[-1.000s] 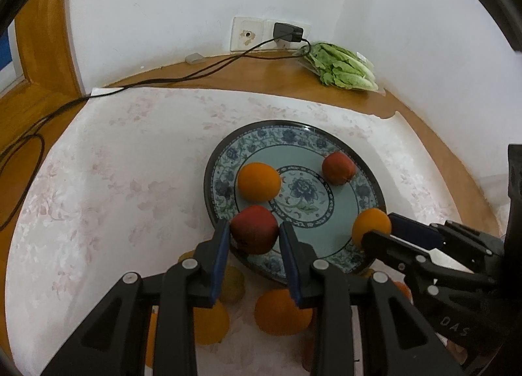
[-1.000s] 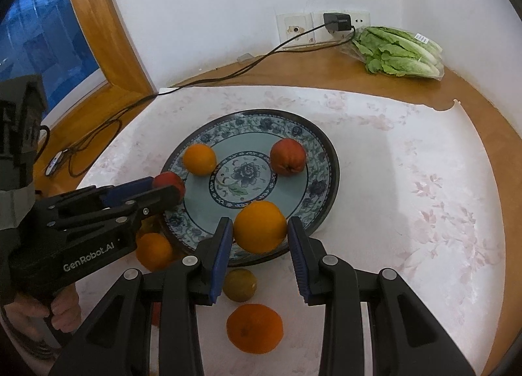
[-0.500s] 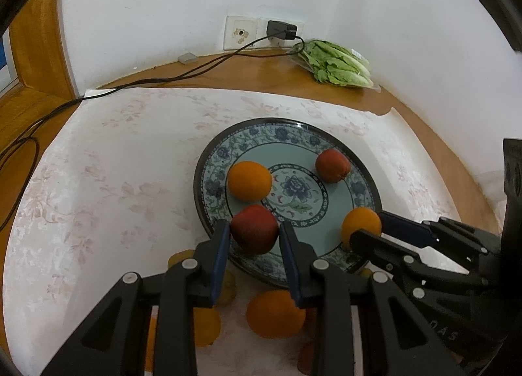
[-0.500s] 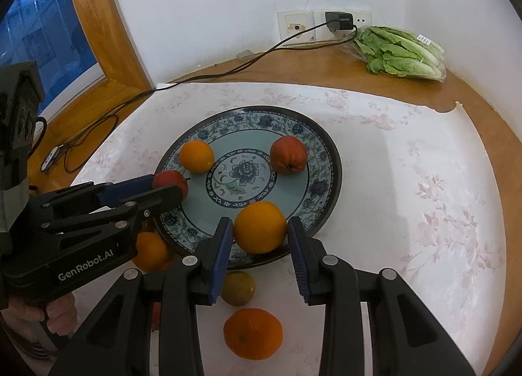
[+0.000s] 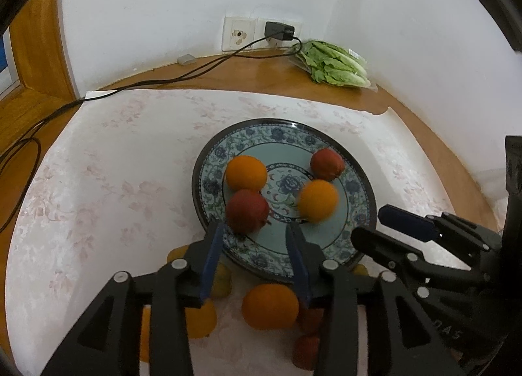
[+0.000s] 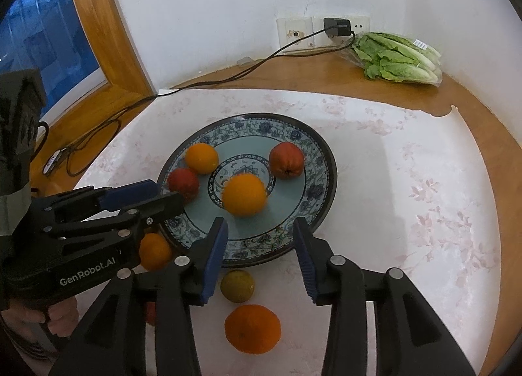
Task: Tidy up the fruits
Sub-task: 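Open both tools to release the apple and orange on the plate, then withdraw both open tools from the plate toward the remaining fruit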
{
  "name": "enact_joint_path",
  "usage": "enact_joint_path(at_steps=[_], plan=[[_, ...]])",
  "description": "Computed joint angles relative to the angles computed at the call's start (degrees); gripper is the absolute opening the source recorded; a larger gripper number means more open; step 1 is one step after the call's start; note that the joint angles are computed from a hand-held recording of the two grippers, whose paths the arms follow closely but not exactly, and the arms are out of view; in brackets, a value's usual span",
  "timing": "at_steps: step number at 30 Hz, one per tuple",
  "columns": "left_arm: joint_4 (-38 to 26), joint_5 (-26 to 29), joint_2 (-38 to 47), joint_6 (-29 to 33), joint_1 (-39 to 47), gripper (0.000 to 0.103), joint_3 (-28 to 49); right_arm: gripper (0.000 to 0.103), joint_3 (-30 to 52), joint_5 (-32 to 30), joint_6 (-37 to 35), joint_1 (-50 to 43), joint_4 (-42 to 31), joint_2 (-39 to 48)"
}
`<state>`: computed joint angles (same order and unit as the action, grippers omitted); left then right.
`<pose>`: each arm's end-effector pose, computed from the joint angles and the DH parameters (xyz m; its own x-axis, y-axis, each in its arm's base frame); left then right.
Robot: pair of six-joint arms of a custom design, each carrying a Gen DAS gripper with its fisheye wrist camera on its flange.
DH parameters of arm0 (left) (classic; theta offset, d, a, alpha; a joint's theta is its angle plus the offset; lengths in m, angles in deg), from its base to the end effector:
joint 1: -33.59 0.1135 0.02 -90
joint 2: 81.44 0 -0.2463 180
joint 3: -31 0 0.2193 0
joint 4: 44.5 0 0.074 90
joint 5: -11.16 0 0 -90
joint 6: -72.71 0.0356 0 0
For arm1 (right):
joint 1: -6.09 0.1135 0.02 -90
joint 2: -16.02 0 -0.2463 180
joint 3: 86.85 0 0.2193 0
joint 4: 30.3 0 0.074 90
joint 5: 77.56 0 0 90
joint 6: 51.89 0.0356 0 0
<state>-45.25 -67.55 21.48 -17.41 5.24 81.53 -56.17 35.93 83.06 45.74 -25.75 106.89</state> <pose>0.2380 -0.1364 0.0927 -0.7053 0.3782 -0.5995 0.5675 0.8081 -0.1579 0.1576 0.1122 0.0814 -0.7409 0.2275 -0.6319 0.1575 0.9735 0.1659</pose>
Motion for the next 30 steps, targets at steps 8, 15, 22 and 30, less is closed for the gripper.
enact_joint_path(at_steps=[8, 15, 22, 30], plan=[[-1.84, 0.67, -5.51, 0.79, 0.75, 0.053, -2.52, 0.048, -0.73, 2.64, 2.93, 2.77, -3.88, -4.28], [-3.56, 1.10, -10.13, 1.08, 2.44, 0.055, -4.81, 0.049, -1.25, 5.71, 7.61, 7.13, -8.68, -8.46], [-5.38, 1.29, -12.92, 1.59, 4.61, 0.056, -6.55, 0.050, -1.10, 8.58, 12.49, 12.08, -13.18, -11.01], [-6.37, 2.06, -15.20, 2.52, 6.75, 0.056, -8.16, 0.050, -0.62, 10.89, 17.15, 16.93, -17.32, -12.26]])
